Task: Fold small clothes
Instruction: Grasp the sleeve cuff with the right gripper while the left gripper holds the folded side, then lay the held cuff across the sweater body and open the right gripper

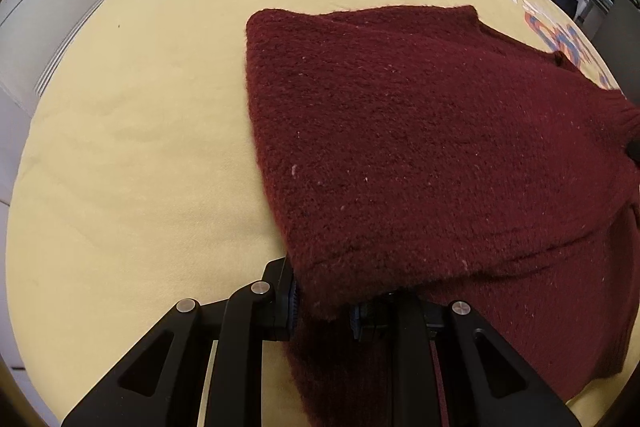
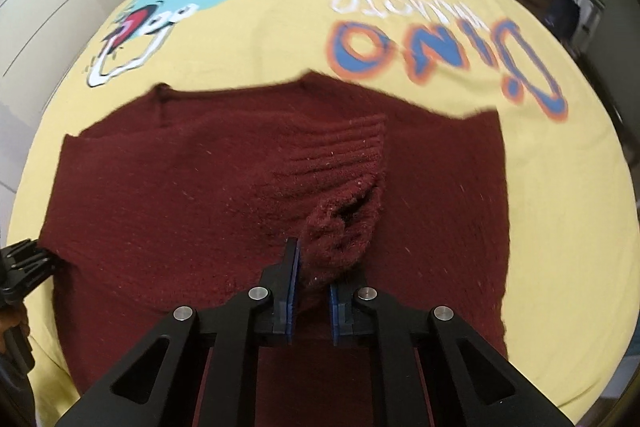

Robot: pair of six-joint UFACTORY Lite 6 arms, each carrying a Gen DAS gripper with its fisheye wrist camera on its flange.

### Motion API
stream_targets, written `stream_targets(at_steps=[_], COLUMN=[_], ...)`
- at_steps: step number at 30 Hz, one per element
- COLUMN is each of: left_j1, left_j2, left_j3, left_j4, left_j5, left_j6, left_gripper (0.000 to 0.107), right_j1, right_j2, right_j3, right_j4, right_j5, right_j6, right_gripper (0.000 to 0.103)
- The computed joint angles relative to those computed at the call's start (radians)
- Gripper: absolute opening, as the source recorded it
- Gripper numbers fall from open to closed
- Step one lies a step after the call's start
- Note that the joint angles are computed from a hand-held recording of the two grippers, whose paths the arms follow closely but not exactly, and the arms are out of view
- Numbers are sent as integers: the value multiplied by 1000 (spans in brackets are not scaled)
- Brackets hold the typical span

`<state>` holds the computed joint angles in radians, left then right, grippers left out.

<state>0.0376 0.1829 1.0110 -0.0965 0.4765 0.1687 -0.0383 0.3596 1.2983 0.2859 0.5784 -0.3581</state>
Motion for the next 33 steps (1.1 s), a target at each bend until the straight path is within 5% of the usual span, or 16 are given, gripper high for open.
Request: stream_targets(at_steps=[17,22,24,25,27,31,33], left_j1=[-66,-85,-108,-106,-111,-101,-97], left_j2=[8,-45,-60,-62,-124,-240,-306], left_j3=[-49,-105,-93,-73,-81,-107,-122], left_j4=[116,177,271,289,313,300,278], left_j5=[-50,-64,-17,9,36,101,120], left_j6=[-155,-223,-349,-370,-409,-401,-384], left_gripper=[18,20,31,37,62,78,99], right_j1=[-76,-81,-84,-93,-117,-145,-142], right_j2=[34,-7,-31,-49,-87,-179,-224], right_j3=[-96,-125,-127,-134,-144,-163,-171], right_j4=[-4,6,-52,-43,11,39,52], right_j5=[-104,-101,-92,-87,-65,-28,-15], right_j6=[-20,-51,-2,-16,-75,-130,-154], right_gripper=[12,27,65,73,77,81,85])
